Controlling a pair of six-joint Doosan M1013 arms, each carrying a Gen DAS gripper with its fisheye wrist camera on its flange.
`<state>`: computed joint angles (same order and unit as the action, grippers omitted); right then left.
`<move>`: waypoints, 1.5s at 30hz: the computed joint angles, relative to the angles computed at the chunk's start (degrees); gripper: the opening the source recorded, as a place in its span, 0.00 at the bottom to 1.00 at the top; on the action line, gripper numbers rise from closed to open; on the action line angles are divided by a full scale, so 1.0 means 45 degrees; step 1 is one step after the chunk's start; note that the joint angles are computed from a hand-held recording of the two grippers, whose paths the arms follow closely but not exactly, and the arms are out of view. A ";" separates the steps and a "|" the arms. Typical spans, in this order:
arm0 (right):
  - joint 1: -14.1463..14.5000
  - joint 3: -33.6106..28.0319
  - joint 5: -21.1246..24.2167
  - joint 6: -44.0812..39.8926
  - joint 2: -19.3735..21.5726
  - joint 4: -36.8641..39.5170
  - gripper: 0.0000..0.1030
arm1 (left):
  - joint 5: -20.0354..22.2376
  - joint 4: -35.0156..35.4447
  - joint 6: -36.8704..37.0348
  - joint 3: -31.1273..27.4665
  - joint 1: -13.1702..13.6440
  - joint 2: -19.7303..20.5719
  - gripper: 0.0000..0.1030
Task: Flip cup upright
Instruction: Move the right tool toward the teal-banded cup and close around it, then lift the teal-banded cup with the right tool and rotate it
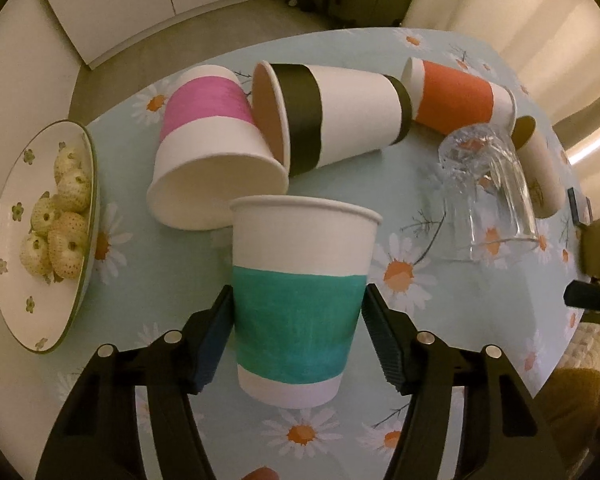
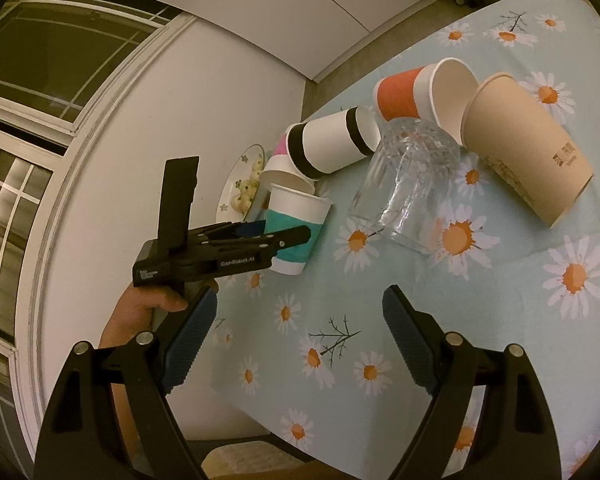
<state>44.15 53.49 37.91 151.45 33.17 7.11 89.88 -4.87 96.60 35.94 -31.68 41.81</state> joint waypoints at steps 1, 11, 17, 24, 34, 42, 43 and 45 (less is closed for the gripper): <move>-0.0002 0.0012 -0.0007 0.0008 -0.0008 -0.0007 0.82 | 0.0011 -0.0009 -0.0021 0.0019 -0.0007 -0.0024 0.60; -0.0082 0.0335 -0.0478 -0.0374 -0.0238 0.0624 0.82 | -0.0348 -0.1114 -0.1182 0.0850 0.0229 -0.0776 0.60; -0.0152 0.0551 -0.0271 -0.1161 -0.0395 0.1760 0.82 | -0.1597 -0.2929 -0.2625 0.3002 0.0310 -0.2039 0.60; -0.0089 0.0875 0.0582 -0.1382 -0.0635 0.2265 0.82 | -0.3195 -0.4257 -0.4048 0.5623 0.0036 -0.3356 0.60; -0.0036 0.2077 0.0607 -0.1327 -0.1355 0.2600 0.82 | -0.4339 -0.4882 -0.5342 0.7212 -0.0600 -0.4068 0.60; -0.0002 0.2414 0.0743 -0.1424 -0.1565 0.2691 0.82 | -0.4436 -0.4180 -0.5846 0.7158 -0.0896 -0.4037 0.63; 0.0013 0.2410 0.0818 -0.1437 -0.1562 0.2686 0.82 | -0.4481 -0.3918 -0.5969 0.7155 -0.0968 -0.4045 0.66; 0.0041 0.2381 0.0842 -0.1480 -0.1540 0.2715 0.82 | -0.4461 -0.3736 -0.5981 0.7124 -0.1017 -0.4049 0.69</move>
<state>44.33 64.20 41.69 144.79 26.24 19.33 69.81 -21.68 69.69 67.99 -36.26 23.59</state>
